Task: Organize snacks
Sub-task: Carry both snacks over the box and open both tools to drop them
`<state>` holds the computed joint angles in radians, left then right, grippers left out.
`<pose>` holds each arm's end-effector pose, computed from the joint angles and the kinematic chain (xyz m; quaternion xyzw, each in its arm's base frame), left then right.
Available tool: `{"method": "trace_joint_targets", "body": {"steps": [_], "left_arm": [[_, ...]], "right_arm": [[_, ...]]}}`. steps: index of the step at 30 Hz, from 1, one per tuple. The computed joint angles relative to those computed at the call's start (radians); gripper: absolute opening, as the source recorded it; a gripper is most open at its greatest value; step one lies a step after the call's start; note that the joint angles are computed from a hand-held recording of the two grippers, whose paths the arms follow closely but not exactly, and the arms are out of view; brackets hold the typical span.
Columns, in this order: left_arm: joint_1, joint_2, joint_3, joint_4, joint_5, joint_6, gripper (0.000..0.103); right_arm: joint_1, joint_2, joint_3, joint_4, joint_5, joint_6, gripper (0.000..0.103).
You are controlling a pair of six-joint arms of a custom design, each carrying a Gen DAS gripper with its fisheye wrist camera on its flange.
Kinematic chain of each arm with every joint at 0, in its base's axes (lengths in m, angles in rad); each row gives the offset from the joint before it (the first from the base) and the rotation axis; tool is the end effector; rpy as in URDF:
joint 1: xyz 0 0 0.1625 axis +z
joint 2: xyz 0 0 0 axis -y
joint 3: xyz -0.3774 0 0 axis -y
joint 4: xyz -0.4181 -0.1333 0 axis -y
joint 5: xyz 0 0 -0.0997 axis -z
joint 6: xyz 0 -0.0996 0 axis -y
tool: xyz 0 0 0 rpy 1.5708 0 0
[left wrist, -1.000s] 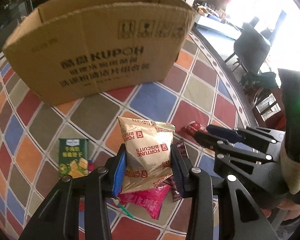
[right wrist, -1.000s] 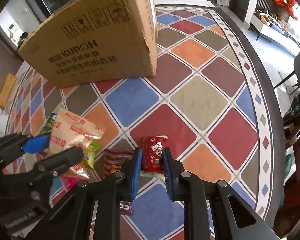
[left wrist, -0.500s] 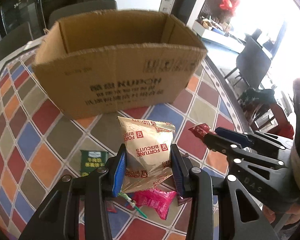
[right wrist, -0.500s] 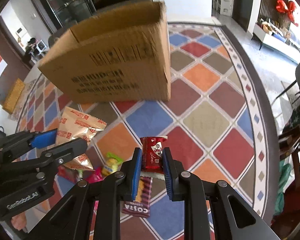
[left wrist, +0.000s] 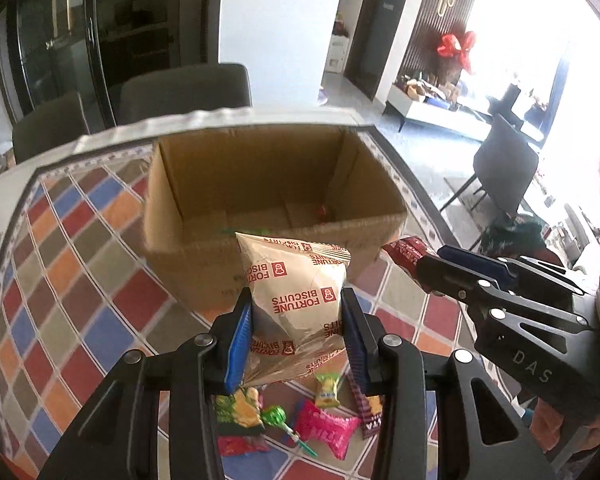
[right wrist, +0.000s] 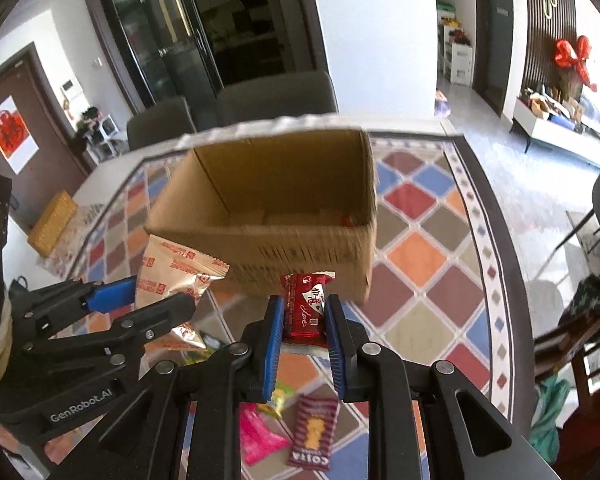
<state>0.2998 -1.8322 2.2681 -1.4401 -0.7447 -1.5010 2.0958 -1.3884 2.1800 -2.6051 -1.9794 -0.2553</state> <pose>-0.2537 -0.2946 0.2401 0.0106 0.8865 -0.3318 0.3225 0.3222 -0.3692 0.1714 0.3470 -0.9083 0.1445 0.1836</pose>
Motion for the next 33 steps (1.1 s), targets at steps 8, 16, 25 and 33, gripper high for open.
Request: {"method": "trace_joint_targets", "body": {"steps": [8,16,25,33], "left_arm": [[0.040,-0.007,-0.059,0.067,0.063,0.013,0.041],[0.115,0.005,-0.092,0.036,0.104,0.092,0.041],[0.223,0.045,-0.133,-0.019,0.138,0.171,0.044],[0.184,0.015,-0.125,0.122,0.141,0.048,0.052]], "right_arm": [[0.039,0.072,-0.086,-0.031,0.017,0.000,0.022],[0.046,0.169,-0.177,-0.049,0.020,-0.003,0.022],[0.033,0.276,-0.250,-0.062,0.001,0.013,0.023],[0.041,0.298,-0.251,-0.090,-0.074,-0.002,0.034]]}}
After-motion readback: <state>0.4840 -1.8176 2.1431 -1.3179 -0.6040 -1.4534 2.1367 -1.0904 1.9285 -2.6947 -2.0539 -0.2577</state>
